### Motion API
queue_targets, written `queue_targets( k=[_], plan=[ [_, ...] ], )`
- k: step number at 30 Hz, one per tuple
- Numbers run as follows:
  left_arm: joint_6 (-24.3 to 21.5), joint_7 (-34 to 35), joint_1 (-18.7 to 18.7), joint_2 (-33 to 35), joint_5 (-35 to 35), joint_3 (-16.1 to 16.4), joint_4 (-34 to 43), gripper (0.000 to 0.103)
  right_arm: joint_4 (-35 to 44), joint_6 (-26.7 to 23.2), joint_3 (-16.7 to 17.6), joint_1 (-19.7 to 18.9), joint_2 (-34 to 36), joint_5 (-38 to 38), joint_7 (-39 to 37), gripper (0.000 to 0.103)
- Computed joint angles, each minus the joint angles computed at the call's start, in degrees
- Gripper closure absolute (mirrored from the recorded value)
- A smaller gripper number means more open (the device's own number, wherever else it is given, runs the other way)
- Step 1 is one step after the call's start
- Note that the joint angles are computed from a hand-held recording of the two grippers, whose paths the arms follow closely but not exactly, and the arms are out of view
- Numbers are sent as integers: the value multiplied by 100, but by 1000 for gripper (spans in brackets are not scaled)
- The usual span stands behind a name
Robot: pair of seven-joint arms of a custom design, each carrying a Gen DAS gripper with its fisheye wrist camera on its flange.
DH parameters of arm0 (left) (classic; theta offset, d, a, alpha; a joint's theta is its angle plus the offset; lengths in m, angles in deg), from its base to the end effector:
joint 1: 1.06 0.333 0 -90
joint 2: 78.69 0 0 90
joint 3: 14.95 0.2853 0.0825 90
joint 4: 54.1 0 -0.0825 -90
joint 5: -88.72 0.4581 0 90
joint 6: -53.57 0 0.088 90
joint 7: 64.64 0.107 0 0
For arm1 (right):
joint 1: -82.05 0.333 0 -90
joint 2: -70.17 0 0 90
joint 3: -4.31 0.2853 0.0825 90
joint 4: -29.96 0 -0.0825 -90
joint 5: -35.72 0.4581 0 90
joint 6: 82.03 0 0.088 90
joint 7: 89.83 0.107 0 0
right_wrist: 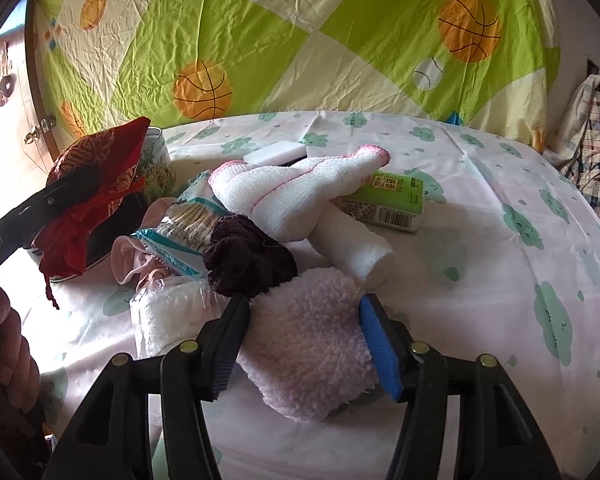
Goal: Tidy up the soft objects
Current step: 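Lift the pouch with the left tool while the right tool carries the sock toward the tin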
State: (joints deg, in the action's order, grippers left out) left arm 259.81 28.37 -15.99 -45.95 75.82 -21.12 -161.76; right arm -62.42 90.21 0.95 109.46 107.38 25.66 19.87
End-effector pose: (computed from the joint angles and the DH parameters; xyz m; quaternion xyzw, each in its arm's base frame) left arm 0.6756 -0.2218 0.2628 -0.5649 0.6248 -0.4548 0.2893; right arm 0.7045 0.3358 0.2623 -0.7396 0.5648 -0.1944 0.3102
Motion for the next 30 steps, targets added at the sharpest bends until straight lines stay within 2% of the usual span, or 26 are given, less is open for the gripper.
queue_targets(
  k=[2, 3, 5, 8, 11, 14, 17, 20, 25, 30],
  plan=[
    [22, -14, 14, -4, 15, -6, -13, 88, 63, -91, 51, -39, 32, 16, -59, 47],
    [26, -19, 20, -7, 22, -8, -19, 88, 71, -89, 51, -39, 39, 13, -67, 58],
    [31, -49, 51, -7, 52, -26, -18, 88, 29, -15, 88, -72, 26, 34, -102, 72],
    [43, -122, 120, -13, 128, -63, -41, 88, -85, 200, -68, 52, -24, 15, 26, 90],
    [69, -198, 173, -15, 201, -92, -59, 88, -263, 587, -50, 23, -97, 67, 5, 92],
    [82, -201, 153, -16, 196, -67, -62, 88, -418, 966, -197, 148, -150, 161, 25, 92],
    [165, -226, 186, -22, 246, -80, -92, 88, -574, 1351, -549, 480, -182, 322, 40, 92],
    [222, -191, 176, -34, 250, -66, -121, 88, -693, 1716, -719, 682, -198, 545, -118, 92],
    [385, 141, -19, -65, -76, 76, -180, 88, -692, 2262, -230, 333, -170, 686, -506, 92],
    [463, 275, 32, -84, -228, 48, -221, 88, -589, 2611, 130, 124, -150, 806, -861, 92]
  ],
)
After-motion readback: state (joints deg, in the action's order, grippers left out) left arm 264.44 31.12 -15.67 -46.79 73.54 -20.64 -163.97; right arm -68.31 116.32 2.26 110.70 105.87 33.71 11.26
